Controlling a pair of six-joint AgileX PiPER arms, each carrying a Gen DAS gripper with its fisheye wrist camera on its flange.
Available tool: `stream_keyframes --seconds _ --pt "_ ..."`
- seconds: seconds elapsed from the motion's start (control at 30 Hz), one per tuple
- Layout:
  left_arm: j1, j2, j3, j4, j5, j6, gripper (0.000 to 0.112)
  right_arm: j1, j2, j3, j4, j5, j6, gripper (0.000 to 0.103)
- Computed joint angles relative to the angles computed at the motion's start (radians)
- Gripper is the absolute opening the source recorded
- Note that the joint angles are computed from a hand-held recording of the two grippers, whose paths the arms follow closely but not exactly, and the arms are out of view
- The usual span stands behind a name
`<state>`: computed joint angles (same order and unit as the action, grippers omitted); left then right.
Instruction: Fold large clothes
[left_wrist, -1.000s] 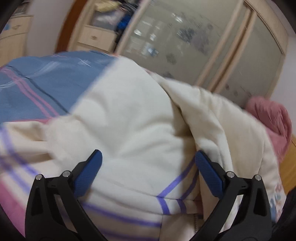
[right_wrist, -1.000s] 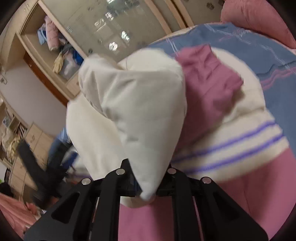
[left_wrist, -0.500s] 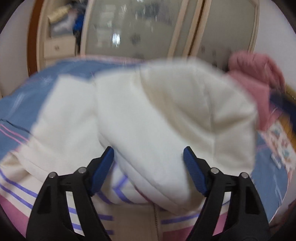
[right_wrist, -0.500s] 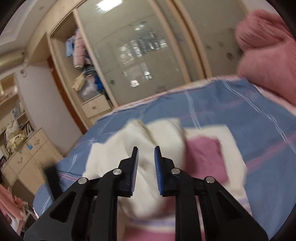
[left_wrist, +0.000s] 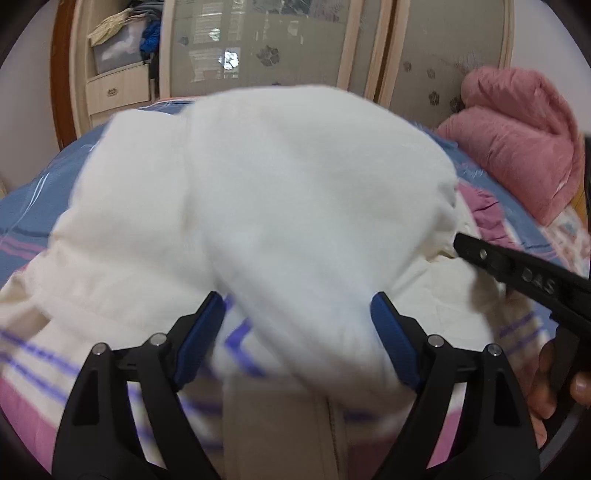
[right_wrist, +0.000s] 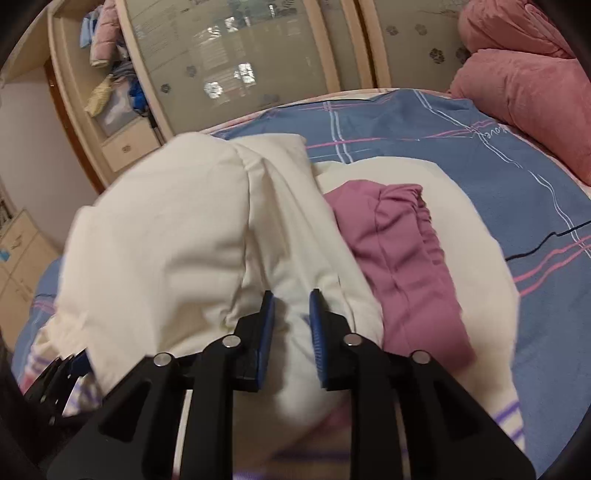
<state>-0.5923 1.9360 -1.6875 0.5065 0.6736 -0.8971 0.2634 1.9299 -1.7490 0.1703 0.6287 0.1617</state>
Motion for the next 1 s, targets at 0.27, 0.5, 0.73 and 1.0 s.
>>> stream_keyframes --seconds 0.27,0.5,0.73,1.0 --pt "-0.049 -0.126 0.213 0.049 0.041 -0.150 0.096 0.114 -0.262 0.470 -0.336 -0.064 0.247 0.095" --pt "-0.091 -0.333 0.440 0.070 -0.022 -0.213 0.096 0.317 -0.510 0.838 -0.905 -0.150 0.892 0.095" --pt "-0.220 -0.290 0.458 0.188 0.143 -0.295 0.098 0.376 -0.577 0.955 -1.073 -0.147 1.067 0.096" --pt "-0.256 -0.250 0.396 0.198 0.244 -0.403 0.100 0.466 -0.650 1.080 -1.257 -0.130 1.217 0.099"
